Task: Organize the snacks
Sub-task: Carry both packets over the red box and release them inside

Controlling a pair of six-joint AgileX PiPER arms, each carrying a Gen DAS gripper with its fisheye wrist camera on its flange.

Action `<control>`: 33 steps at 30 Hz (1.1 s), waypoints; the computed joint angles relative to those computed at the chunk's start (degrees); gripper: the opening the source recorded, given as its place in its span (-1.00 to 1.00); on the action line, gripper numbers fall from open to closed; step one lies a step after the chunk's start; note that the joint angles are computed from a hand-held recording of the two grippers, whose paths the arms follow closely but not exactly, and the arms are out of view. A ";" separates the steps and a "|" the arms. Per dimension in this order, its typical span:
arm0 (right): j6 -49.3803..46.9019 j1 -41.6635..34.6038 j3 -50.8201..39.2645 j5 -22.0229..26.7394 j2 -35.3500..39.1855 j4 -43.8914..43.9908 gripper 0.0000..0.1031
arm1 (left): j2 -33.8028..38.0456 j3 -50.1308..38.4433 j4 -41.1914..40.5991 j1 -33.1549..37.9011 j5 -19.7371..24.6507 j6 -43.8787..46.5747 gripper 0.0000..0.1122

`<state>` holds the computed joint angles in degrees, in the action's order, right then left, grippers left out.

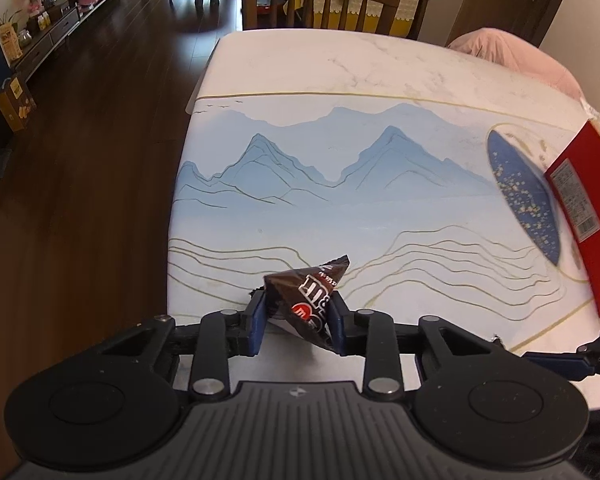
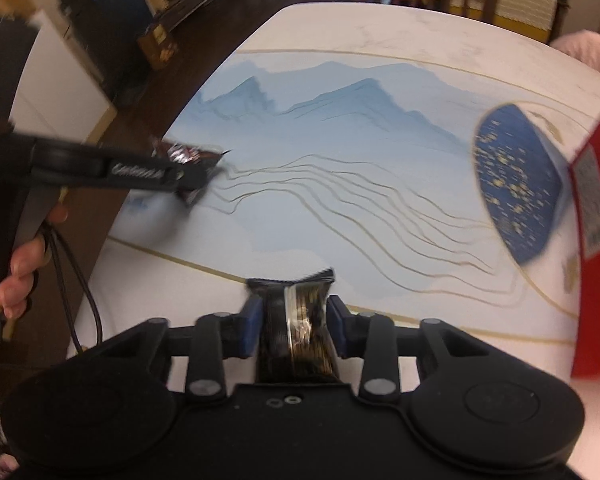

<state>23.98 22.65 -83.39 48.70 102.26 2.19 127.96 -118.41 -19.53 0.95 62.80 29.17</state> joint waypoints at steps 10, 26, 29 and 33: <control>-2.03 -1.31 2.69 -0.76 -1.44 1.32 -0.12 | -5.45 7.53 -1.75 0.79 0.06 0.00 -0.46; -2.94 4.08 -3.37 1.86 5.68 -5.33 -0.03 | -19.57 25.93 -6.29 7.16 -3.82 5.58 -0.46; -2.27 5.08 -3.58 2.06 5.78 -7.63 -0.21 | -21.80 28.88 -6.24 7.43 -5.36 6.74 -0.46; -0.90 5.67 -2.96 2.12 4.99 -9.06 -0.30 | -23.51 31.06 -6.39 7.44 -6.29 7.69 -0.46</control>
